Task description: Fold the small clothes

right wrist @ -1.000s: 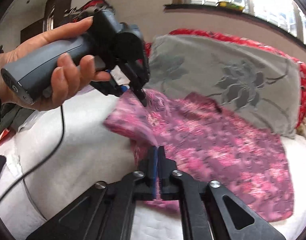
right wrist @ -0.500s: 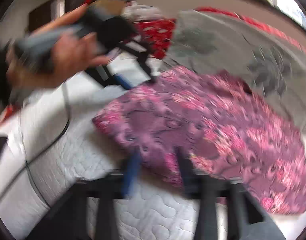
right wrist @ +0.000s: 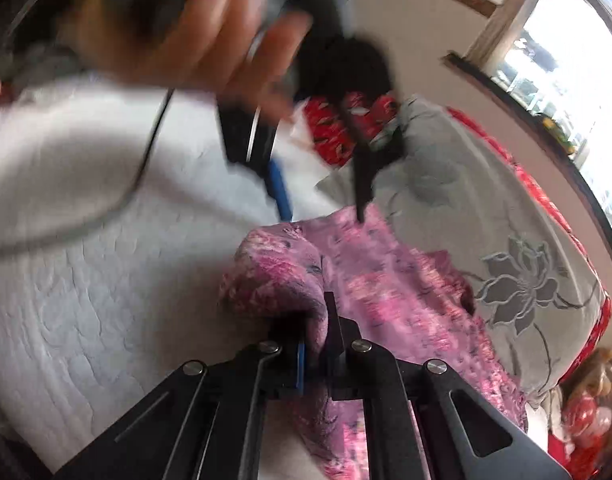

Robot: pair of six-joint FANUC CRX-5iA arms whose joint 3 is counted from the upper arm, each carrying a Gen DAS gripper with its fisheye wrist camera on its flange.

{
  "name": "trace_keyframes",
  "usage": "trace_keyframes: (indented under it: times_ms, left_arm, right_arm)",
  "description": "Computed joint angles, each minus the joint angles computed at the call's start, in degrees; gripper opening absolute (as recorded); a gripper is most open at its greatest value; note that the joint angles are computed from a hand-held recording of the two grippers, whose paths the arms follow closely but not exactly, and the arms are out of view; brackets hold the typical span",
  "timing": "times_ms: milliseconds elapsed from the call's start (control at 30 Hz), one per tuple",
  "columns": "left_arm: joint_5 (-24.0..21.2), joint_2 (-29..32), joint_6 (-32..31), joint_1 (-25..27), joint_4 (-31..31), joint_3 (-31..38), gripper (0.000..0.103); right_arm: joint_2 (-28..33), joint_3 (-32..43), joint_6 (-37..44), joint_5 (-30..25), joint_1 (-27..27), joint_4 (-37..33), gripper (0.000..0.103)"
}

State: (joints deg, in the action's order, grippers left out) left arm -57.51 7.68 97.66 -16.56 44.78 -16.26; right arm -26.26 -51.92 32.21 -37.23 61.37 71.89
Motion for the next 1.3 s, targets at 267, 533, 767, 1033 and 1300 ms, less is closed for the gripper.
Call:
trace_keyframes:
  times_ms: [267,533,767,1033,1300]
  left_arm:
    - [4.6,2.1,4.8,-4.4,-4.2,4.9,0.046]
    - [2.7,2.8,14.1,-7.0,-13.3,13.8,0.015]
    - [-0.1,7.4,21.4,-11.7,-19.4,25.5,0.014]
    - [-5.9,17.6,26.6,-17.8,-24.8,43.2,0.014]
    - [-13.9,31.5,30.1,-22.4,-27.4,63.6,0.014]
  right_arm:
    - [-2.9,0.4,-0.3,1.6,-2.3,-1.3,0.006]
    - [-6.6,1.4,-1.2,1.6,-2.7,-9.6,0.006]
    - [-12.1,5.4,2.9,2.0,-7.5,-27.5,0.006]
    - [-16.5,10.4,16.5,2.4,-21.2,-53.5,0.006]
    - [-14.2,18.3,39.0,-1.9,-41.0,-81.4,0.006]
